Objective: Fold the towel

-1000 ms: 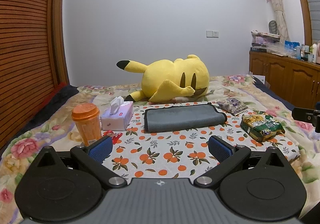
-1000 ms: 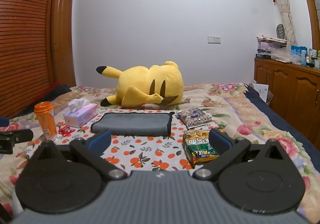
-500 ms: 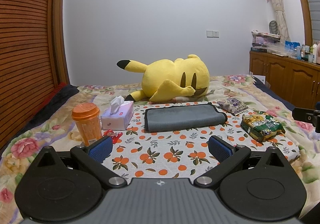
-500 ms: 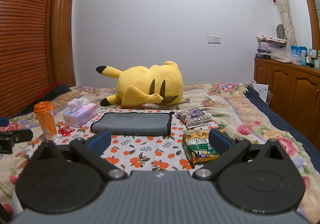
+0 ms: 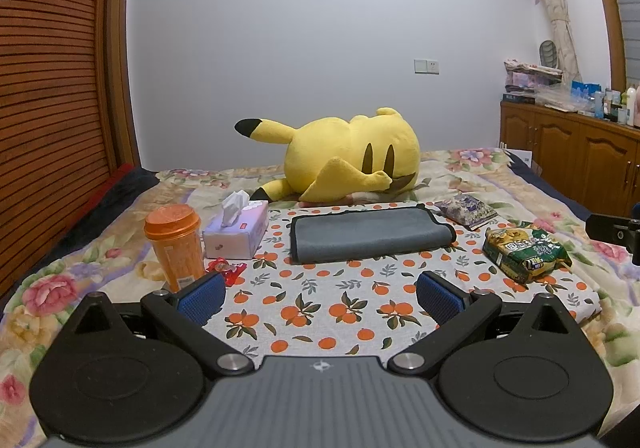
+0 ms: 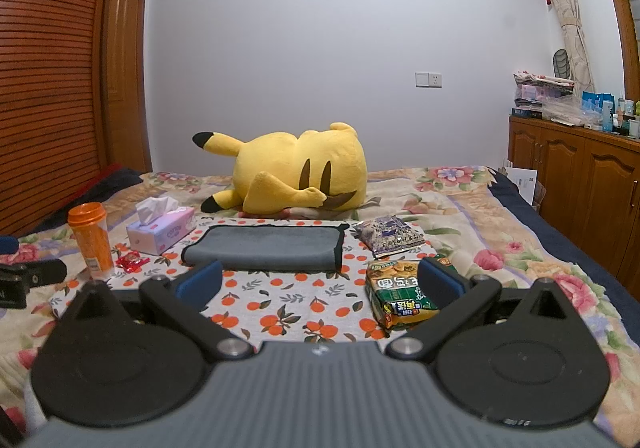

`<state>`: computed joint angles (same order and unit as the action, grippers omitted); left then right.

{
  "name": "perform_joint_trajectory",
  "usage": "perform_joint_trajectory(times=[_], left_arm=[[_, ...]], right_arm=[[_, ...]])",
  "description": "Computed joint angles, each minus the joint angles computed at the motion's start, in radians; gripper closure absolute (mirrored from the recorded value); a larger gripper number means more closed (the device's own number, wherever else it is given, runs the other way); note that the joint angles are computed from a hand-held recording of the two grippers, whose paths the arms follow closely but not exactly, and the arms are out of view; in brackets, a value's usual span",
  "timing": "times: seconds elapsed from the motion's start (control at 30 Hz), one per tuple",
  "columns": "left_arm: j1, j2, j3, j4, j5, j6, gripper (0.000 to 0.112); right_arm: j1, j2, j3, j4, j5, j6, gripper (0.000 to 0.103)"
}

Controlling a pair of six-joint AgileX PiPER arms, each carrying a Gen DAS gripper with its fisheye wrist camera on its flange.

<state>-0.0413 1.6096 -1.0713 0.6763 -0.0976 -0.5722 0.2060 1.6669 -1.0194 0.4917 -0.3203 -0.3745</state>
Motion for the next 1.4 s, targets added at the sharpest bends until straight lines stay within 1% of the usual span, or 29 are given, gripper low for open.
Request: perform_joint_trajectory(times=[1.03,1.4], left_arm=[[0.001,0.001,0.001,-0.008,0.001,0.011,0.009],[0.003,0.001,0.003,0.010,-0.003,-0.006,0.009]], right_arm=[[0.003,0.000,0.000,0.007,-0.001,-0.006,0.000],[0.001,0.001,-0.001,0.002,0.000,-0.001,0.000]])
